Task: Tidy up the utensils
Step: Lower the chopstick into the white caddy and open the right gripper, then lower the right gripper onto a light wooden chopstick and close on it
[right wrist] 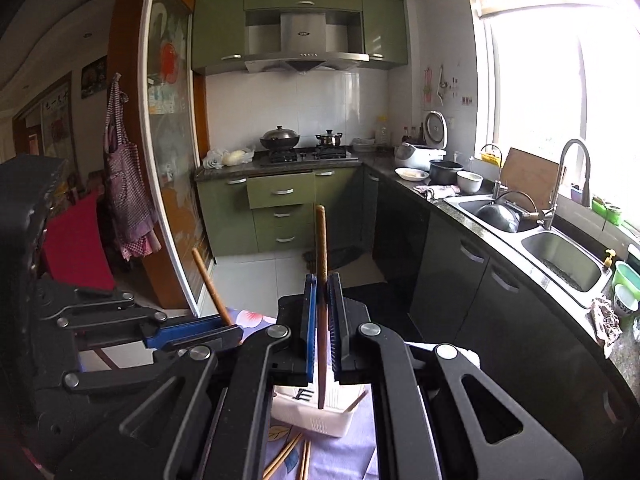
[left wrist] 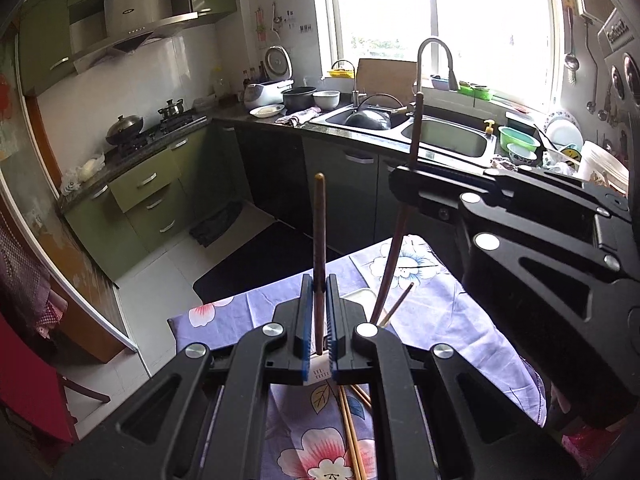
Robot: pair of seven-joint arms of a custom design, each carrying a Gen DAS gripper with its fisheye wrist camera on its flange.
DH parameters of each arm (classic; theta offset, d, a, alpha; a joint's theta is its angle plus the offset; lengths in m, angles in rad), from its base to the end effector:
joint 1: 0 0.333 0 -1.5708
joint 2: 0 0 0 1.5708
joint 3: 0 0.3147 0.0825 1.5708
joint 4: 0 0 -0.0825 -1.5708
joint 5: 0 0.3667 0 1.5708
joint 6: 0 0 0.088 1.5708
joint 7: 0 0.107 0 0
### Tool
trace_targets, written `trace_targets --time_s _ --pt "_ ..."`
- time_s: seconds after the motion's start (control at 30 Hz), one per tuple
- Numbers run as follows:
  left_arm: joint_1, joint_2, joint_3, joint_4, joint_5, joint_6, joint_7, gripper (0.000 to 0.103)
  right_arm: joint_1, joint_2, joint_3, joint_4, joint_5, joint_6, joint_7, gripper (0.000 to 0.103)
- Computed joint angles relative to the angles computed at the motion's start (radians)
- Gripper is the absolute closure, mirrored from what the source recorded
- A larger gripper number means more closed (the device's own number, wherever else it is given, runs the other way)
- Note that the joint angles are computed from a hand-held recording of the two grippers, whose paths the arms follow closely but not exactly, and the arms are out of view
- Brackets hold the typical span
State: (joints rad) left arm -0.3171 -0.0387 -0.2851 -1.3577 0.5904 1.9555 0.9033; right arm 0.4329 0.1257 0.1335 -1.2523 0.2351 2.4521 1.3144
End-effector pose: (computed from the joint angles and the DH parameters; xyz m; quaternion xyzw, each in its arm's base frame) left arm 0.4607 -0.2780 0.7986 -0.6478 0.6357 -0.2509 0.3367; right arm 0.5116 0.3152 0.8131 -0.7770 0.3524 -0.2049 0.4797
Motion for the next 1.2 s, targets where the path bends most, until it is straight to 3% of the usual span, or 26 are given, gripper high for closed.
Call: trace_targets --time_s 0.2,0.57,0.7,0.83,0.9,1.1,1.2 --pt "0.023 0.029 0.027 -0.025 -0.031 0.021 0.005 0.097 0.006 0.162 -0.010 0.168 -0.020 -0.097 0.025 0.096" --pt "0.053 -0.024 0.038 -0.153 -0.108 0.060 0.018 0.096 0.010 0.117 -0.013 0.026 -0.017 -0.052 -0.009 0.096" --pt "0.053 -0.056 0.025 -0.166 -0.094 0.062 0.007 0.094 -0.006 0.024 0.001 -0.089 0.041 0.005 -0.044 0.096" --pt "0.048 -0.114 0.003 -0.208 -0.070 0.061 -0.007 0.081 -0.026 -0.121 0.006 -0.267 0.156 0.070 -0.149 0.088" --pt "0.045 -0.140 -0.006 -0.237 -0.074 0.058 -0.012 0.081 -0.027 -0.200 -0.001 -0.372 0.216 0.092 -0.211 0.088" --pt "0.031 -0.233 -0.007 -0.411 -0.168 0.086 -0.019 0.081 -0.018 -0.377 -0.036 -0.661 0.308 0.115 -0.296 0.087" --pt "0.023 -0.257 0.004 -0.515 -0.243 0.101 -0.018 0.081 -0.035 -0.414 -0.035 -0.778 0.280 0.127 -0.272 0.081"
